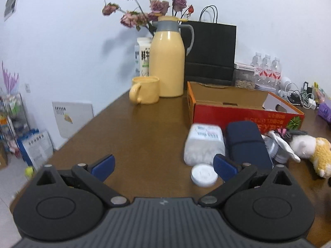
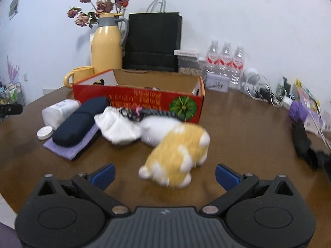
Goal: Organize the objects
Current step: 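Withdraw both tools from the box back over the table items, then grasp the white-and-yellow plush toy with the right tool while the left tool grasps the white round lid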
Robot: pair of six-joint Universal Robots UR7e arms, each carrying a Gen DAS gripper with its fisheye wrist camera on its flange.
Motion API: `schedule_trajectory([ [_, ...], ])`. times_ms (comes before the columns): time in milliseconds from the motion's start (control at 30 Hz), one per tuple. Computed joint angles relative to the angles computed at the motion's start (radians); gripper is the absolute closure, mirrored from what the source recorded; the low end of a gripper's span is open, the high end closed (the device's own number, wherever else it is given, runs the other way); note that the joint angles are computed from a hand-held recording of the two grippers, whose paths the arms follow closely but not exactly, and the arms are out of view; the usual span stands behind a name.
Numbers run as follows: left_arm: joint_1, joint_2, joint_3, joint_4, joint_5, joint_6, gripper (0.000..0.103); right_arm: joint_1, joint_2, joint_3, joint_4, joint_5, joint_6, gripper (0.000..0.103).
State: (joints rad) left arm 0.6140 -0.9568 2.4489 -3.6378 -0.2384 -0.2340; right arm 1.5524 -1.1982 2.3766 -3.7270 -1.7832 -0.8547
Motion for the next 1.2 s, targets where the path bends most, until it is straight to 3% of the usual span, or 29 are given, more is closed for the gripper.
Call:
schedule_trajectory([
  [100, -0.016, -0.012, 0.030, 0.059, 0.011, -0.065, 0.000, -0.008, -0.006, 0.025, -0.008, -0.003, 0.037, 0.000],
  [500, -0.019, -0.012, 0.035, 0.039, -0.001, -0.041, 0.000, -0.026, -0.010, 0.034, -0.042, -0.011, 0.078, 0.000],
  [700, -0.011, -0.026, 0.035, 0.105, -0.004, -0.090, 0.000, -0.013, 0.018, -0.015, -0.056, -0.024, 0.085, 0.000],
  [1000, 0.000, -0.035, 0.037, 0.139, -0.022, -0.120, 0.000, 0.018, 0.118, -0.210, 0.093, -0.129, 0.176, 0.000],
  [1133, 0.007, -0.045, 0.039, 0.167, -0.029, -0.152, 0.000, 0.002, 0.122, -0.243, 0.174, -0.111, 0.239, 0.001],
  [1200, 0.009, -0.049, 0.039, 0.183, -0.032, -0.169, 0.000, -0.001, 0.131, -0.241, 0.158, -0.111, 0.229, 0.007],
])
